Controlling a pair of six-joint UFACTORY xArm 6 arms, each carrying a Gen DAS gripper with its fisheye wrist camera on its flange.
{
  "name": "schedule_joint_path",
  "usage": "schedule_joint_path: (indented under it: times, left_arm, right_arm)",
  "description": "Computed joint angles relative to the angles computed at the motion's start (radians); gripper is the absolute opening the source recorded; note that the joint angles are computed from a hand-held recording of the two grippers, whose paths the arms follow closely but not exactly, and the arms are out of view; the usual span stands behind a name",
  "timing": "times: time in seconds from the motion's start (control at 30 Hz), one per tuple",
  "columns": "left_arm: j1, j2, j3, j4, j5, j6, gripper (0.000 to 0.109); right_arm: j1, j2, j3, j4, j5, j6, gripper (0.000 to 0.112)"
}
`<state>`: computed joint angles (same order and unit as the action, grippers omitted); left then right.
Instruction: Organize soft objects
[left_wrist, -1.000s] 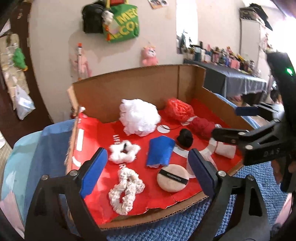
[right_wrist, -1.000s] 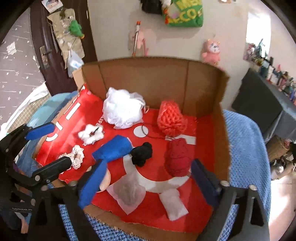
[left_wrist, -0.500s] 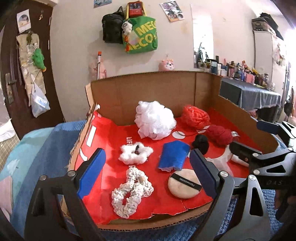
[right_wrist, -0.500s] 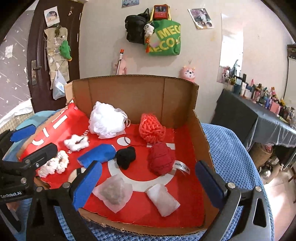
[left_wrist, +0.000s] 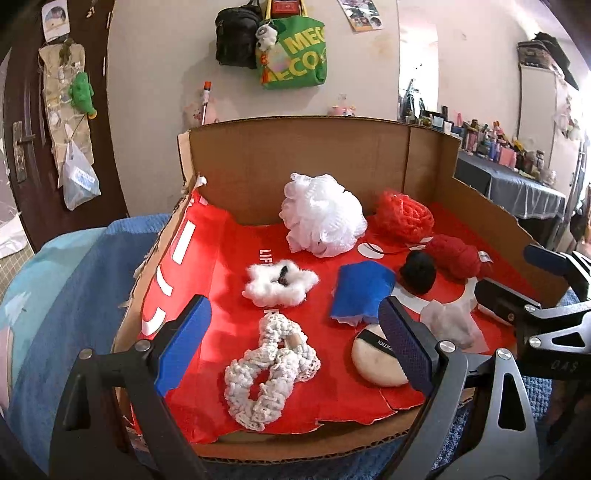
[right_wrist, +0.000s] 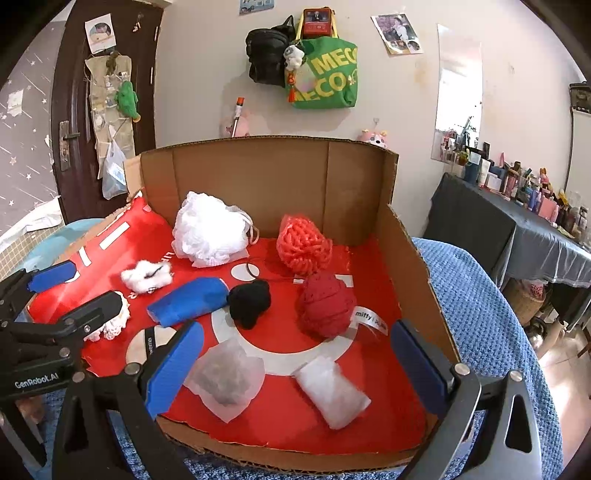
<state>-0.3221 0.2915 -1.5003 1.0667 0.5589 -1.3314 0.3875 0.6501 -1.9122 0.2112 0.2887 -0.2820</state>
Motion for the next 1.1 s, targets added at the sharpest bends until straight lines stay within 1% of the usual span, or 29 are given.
schedule_joint_path:
  times: [0.2,0.3,0.43,1.1]
  left_arm:
    - [0.002,0.007,-0.005,-0.016,-0.002,0.017,0.093]
    - [0.002,0.012,-0.01,-0.028,-0.002,0.029,0.093]
    - [0.001,0.017,-0.015,-0.037,0.0,0.04,0.093]
    - [0.0,0.016,-0.014,-0.037,0.002,0.04,0.093]
  right_arm:
    - [-0.002,0.008,-0.007,-0.025,0.003,0.026,0.103]
    - [-0.004,0.007,-0.003,-0.014,-0.004,0.026,0.103]
    - [-0.006,0.012,-0.012,-0.013,0.011,0.031,0.103]
    - [-0.006,0.003,0.003,-0.018,0.005,0.031,0.103]
